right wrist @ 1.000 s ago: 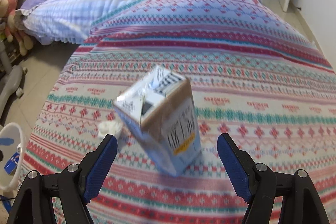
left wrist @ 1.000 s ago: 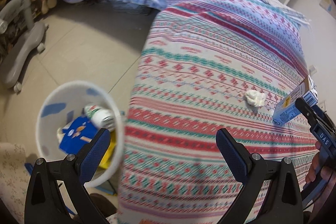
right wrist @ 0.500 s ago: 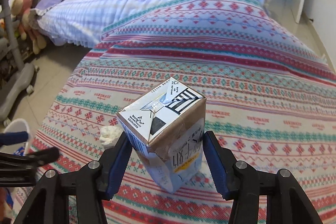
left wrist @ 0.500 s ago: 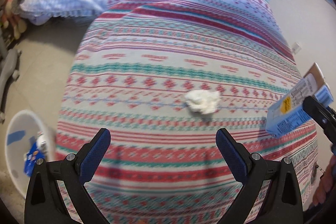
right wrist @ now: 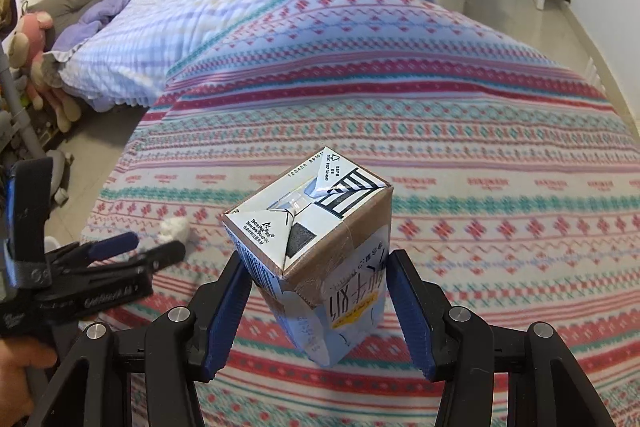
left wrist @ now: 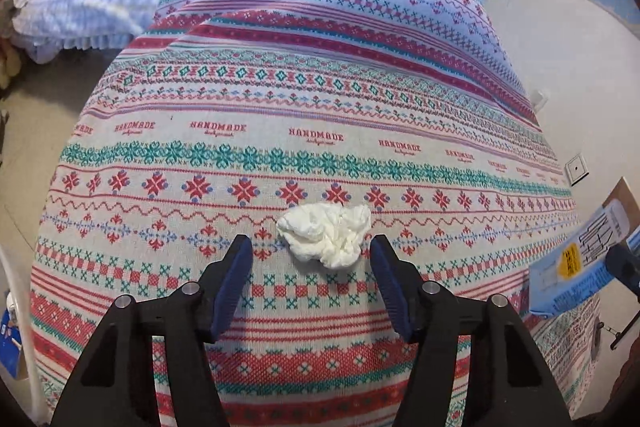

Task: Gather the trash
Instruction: 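Grasp the white tissue on the bedspread with the left tool, then drop the tissue from the left tool into the wastebasket while the right tool drops the carton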

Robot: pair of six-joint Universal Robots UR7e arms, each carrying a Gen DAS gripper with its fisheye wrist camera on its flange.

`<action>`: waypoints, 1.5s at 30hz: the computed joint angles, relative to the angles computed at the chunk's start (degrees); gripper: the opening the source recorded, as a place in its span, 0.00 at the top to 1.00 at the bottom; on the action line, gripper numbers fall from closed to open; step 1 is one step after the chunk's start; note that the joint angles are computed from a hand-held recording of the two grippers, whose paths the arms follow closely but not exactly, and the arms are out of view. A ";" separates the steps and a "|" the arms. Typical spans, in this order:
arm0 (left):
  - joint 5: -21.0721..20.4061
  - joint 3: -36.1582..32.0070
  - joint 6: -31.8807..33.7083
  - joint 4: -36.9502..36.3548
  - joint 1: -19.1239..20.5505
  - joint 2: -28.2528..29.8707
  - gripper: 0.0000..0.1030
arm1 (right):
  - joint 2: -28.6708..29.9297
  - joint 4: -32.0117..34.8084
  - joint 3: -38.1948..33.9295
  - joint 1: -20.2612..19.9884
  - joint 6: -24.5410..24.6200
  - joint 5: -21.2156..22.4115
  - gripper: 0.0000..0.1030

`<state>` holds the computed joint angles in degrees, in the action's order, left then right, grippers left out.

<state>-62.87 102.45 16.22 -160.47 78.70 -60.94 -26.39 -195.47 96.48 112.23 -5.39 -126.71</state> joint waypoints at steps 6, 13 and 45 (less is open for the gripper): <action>-0.52 -1.81 0.05 0.99 0.49 0.89 0.65 | -1.33 -0.88 2.62 -0.86 -0.41 -0.63 0.41; -0.54 -1.66 -0.14 1.47 -0.02 -0.08 0.75 | -1.65 -1.66 3.44 -1.35 -0.36 -1.42 0.41; -1.61 1.75 1.85 4.88 4.56 -16.31 0.75 | 6.59 4.26 -9.04 4.22 -3.47 1.79 0.41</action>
<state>-64.48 104.21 18.07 -155.58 83.26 -77.25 -19.80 -191.20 87.44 116.46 -8.86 -124.92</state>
